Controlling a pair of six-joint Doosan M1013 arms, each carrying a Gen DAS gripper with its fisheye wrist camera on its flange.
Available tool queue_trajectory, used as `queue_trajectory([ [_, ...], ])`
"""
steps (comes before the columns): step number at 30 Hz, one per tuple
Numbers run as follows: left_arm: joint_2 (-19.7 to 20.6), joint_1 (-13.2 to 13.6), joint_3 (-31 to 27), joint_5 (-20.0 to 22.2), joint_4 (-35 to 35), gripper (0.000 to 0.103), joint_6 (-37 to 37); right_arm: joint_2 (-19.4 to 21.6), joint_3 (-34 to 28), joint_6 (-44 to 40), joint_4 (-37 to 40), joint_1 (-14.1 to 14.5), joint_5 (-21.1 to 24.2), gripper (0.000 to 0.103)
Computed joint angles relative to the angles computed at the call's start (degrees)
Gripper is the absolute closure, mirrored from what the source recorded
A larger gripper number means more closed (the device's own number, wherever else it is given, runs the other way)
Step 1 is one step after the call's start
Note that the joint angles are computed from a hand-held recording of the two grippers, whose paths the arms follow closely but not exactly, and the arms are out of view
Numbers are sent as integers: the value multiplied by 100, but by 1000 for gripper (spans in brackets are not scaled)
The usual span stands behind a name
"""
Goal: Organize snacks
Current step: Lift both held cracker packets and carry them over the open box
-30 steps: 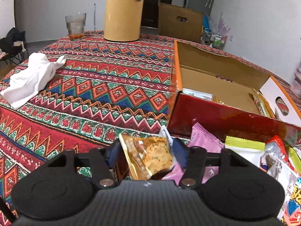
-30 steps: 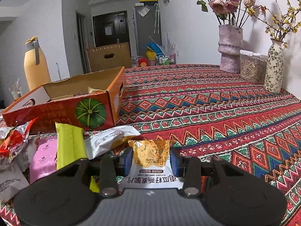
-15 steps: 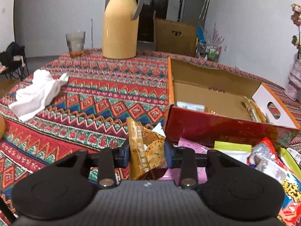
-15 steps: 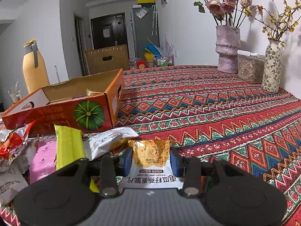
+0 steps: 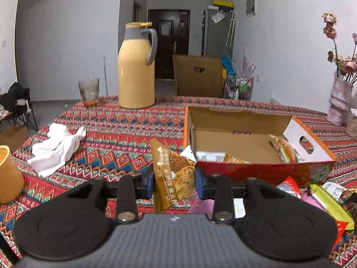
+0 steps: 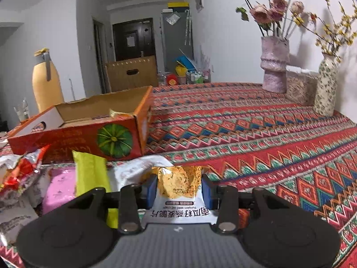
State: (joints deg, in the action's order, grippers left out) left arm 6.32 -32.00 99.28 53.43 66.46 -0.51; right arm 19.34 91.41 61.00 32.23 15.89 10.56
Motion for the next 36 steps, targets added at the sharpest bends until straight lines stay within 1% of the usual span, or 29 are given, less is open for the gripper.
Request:
queue_trajectory([
  [6,47,-76,-120,-76,204,68,-42,-39,-64,-1863,1786,80,-78,63],
  [10,119,-96,-241,-170,281,68,-11,-6,-191,-2903,2757,158,-49,63],
  [13,193,-108,-357,-246,333,68,51,42,-321,-3456,3256,216,-3,63],
  [16,290,-112,-497,-279,382,68,124,126,-505,-3833,3570,284,67,63],
  [20,414,-66,-671,-342,383,68,196,252,-763,-4070,3743,366,149,63],
  [24,560,1,-859,-405,410,68,263,426,-1072,-4016,3588,443,241,63],
  [26,621,51,-941,-450,371,68,308,527,-1241,-3849,3385,472,294,63],
  [33,903,195,-1270,-520,384,68,436,891,-1799,-2779,2395,525,476,63],
  [35,959,218,-1285,-544,425,68,413,989,-1924,-2579,2259,524,552,63],
  [36,985,221,-1278,-536,474,68,392,1003,-1919,-2622,2302,524,549,63],
])
